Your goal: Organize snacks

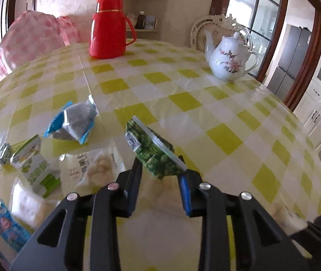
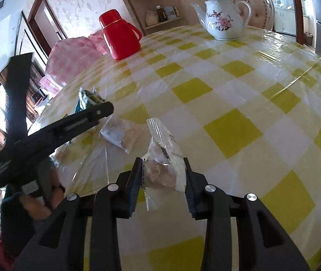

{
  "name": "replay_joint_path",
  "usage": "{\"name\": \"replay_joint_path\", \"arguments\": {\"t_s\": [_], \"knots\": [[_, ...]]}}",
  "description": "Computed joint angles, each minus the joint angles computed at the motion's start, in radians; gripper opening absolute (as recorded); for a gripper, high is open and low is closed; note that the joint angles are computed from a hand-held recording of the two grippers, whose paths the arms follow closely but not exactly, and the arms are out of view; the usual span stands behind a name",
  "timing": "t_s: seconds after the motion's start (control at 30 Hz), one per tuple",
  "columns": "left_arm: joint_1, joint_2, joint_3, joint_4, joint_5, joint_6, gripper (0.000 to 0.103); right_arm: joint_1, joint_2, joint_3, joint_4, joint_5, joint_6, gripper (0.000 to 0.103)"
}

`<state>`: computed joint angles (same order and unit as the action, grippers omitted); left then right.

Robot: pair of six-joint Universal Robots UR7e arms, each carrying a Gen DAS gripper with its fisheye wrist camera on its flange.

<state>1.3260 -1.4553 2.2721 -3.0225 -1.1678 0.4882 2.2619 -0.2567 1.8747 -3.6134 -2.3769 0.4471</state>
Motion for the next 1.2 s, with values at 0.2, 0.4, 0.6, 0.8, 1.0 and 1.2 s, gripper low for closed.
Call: {"name": "replay_joint_path", "arguments": {"t_s": [0.2,0.4,0.6,0.8,1.0,1.2], "knots": [[0.004,-0.069,0.05,0.028,-0.006,-0.004,0.031,0.008,0.008,-0.006,-0.025,-0.011,-0.03,0.036],[0.007,-0.164,0.12,0.021,0.009,-0.001,0.031,0.011,0.017,-0.017,-0.025,-0.019,-0.05,0.035],[0.018,-0.298,0.186,0.046,0.016,0.003,0.032,0.024,0.034,-0.046,0.013,-0.033,-0.056,0.035],[0.065,-0.401,0.2,0.087,-0.018,-0.006,0.032,0.087,0.074,-0.102,0.106,-0.09,-0.055,0.035],[0.138,-0.484,0.193,0.14,-0.069,-0.036,0.032,0.145,0.091,-0.115,0.148,-0.137,-0.031,0.035],[0.165,-0.564,0.219,0.155,-0.083,-0.038,0.032,0.186,0.093,-0.111,0.159,-0.117,-0.004,0.035]]}}
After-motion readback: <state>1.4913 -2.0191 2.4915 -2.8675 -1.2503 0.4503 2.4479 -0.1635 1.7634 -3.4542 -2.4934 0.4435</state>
